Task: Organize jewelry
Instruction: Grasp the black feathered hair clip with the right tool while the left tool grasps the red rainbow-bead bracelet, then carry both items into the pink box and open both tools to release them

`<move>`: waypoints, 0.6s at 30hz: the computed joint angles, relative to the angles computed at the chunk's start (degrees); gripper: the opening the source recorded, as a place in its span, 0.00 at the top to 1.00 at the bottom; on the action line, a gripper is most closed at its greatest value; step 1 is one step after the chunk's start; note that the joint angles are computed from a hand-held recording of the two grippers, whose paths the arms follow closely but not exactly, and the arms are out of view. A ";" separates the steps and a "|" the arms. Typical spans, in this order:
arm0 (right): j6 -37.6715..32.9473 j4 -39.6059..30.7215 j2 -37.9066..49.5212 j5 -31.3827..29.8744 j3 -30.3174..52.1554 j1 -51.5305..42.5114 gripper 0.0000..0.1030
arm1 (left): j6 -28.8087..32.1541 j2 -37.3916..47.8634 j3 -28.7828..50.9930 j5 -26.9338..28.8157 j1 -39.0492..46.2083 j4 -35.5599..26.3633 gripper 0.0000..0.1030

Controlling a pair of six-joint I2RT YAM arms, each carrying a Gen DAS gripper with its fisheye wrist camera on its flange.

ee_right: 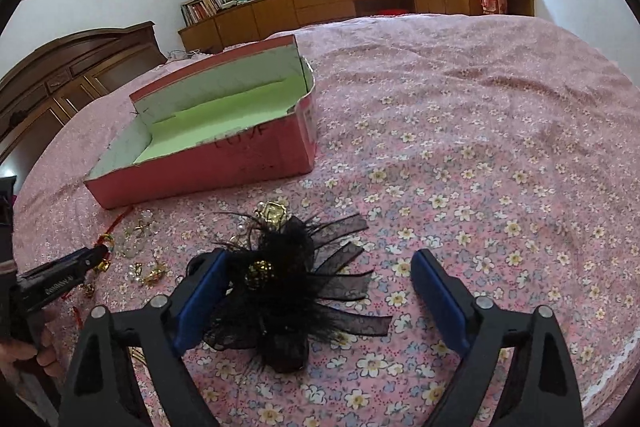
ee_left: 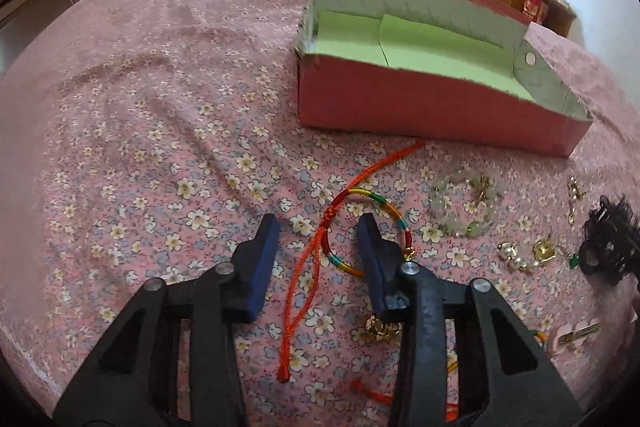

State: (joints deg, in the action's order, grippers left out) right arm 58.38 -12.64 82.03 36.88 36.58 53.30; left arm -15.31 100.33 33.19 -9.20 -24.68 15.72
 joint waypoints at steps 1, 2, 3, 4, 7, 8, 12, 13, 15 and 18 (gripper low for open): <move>-0.52 0.95 0.24 -0.29 -0.22 -0.35 0.15 | 0.20 0.21 -0.03 0.12 0.03 0.46 0.72; -0.62 1.40 0.41 -0.29 -0.31 -0.34 0.18 | 0.28 0.15 -0.08 0.29 -0.12 0.64 0.77; -0.85 2.23 0.45 -0.56 -0.56 -0.38 0.22 | 0.39 -0.01 -0.08 0.65 -0.21 0.65 0.85; -1.08 2.86 0.40 -0.88 -0.75 -0.44 0.25 | 0.55 -0.19 0.15 1.21 -0.31 0.32 0.89; -2.49 5.23 0.29 -1.46 -1.34 -0.03 0.36 | 0.75 -0.25 -0.08 1.50 -0.93 0.96 1.00; -2.66 5.48 0.40 -1.49 -1.22 0.15 0.41 | 0.75 -0.44 -0.22 1.40 -1.08 1.02 1.00; -1.32 4.23 0.50 0.20 -0.35 1.73 0.54 | -0.17 -3.59 -3.45 1.12 -1.31 3.59 1.00; -1.52 3.94 0.69 0.20 0.05 2.07 0.56 | -0.19 -4.43 -4.05 1.41 -1.38 3.87 1.00; -1.84 3.95 0.89 0.42 0.33 2.85 0.66 | -0.33 -5.83 -4.48 1.17 -1.93 3.11 1.00; -1.94 3.33 0.86 1.67 0.58 3.97 0.71 | -0.04 -9.20 -7.29 1.70 -1.57 4.07 1.00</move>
State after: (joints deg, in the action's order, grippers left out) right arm 56.44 -9.31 82.89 38.55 37.15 57.27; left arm -15.35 91.13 25.90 -7.50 -26.26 19.79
